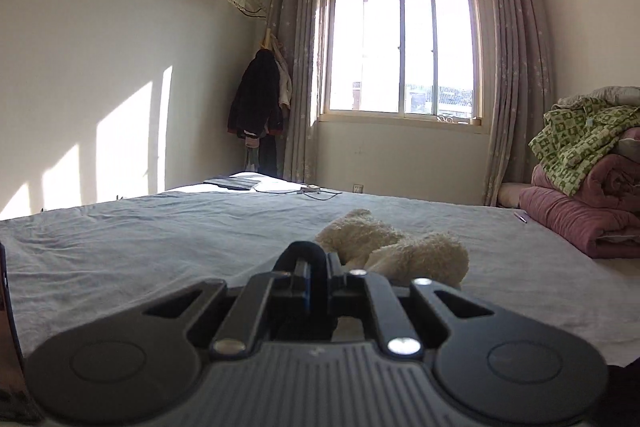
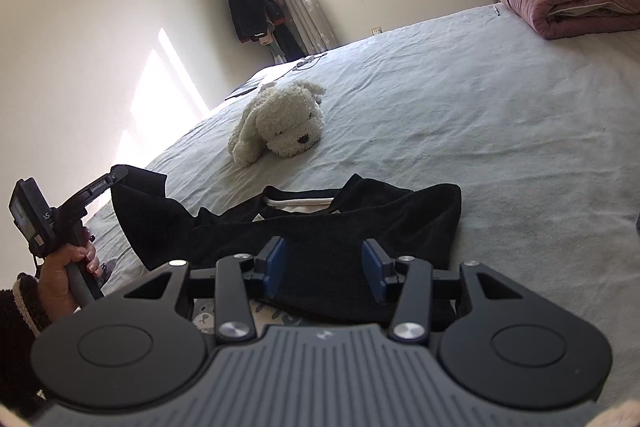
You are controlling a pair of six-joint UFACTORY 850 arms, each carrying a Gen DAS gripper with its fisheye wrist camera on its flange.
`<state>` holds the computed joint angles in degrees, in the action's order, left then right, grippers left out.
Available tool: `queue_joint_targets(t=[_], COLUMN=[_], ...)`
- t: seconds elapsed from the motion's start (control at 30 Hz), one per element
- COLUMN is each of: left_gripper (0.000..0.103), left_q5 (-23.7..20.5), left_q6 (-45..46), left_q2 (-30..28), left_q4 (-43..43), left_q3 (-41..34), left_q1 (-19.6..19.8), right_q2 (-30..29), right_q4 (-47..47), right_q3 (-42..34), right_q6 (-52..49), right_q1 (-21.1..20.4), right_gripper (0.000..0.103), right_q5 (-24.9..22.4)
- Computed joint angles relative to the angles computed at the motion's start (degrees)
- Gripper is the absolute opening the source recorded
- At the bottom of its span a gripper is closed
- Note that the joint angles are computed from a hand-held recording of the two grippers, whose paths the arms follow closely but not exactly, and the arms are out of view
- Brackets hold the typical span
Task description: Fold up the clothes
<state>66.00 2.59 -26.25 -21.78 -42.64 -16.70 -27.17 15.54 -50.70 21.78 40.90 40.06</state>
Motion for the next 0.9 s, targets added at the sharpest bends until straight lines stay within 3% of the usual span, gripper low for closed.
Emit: queue_joint_targets(t=[0.4,0.5,0.57,0.6,0.67,0.8,0.9], left_gripper=[0.007,0.009,0.028,0.03,0.043,0.049,0.051], left_q5=[-8.7,-17.0,-24.5,-26.3,-26.4,-27.5,-28.3], left_q6=[-5.6,-10.2,-17.4,-20.4,-24.1,-34.2,-36.3], left_q2=[-5.7,-7.4,-8.4,-8.5,-6.5,-0.6,3.3], left_q4=[19.0,26.9,36.9,41.4,47.9,64.6,67.8], left_q3=[-3.1,-5.5,-7.7,-8.2,-6.7,-3.2,-0.9], left_q1=[-5.3,-4.0,-2.4,-1.8,-0.4,3.0,5.9], right_q2=[0.0,-1.3,-2.2,-2.6,-3.3,-4.7,-6.4], right_q4=[16.6,17.3,18.1,18.4,19.1,19.8,20.0], right_q3=[-7.1,-9.1,-10.4,-10.9,-12.1,-14.0,-16.3], right_q6=[-17.7,-19.1,-19.9,-20.1,-20.7,-21.6,-21.5], right_q1=[4.2,4.3,4.4,4.4,4.5,4.8,5.2], right_gripper=[0.051,0.051,0.051,0.051,0.051,0.051,0.051], right_q5=[-5.3,-6.9,-8.0,-8.6,-9.6,-10.8,-11.8])
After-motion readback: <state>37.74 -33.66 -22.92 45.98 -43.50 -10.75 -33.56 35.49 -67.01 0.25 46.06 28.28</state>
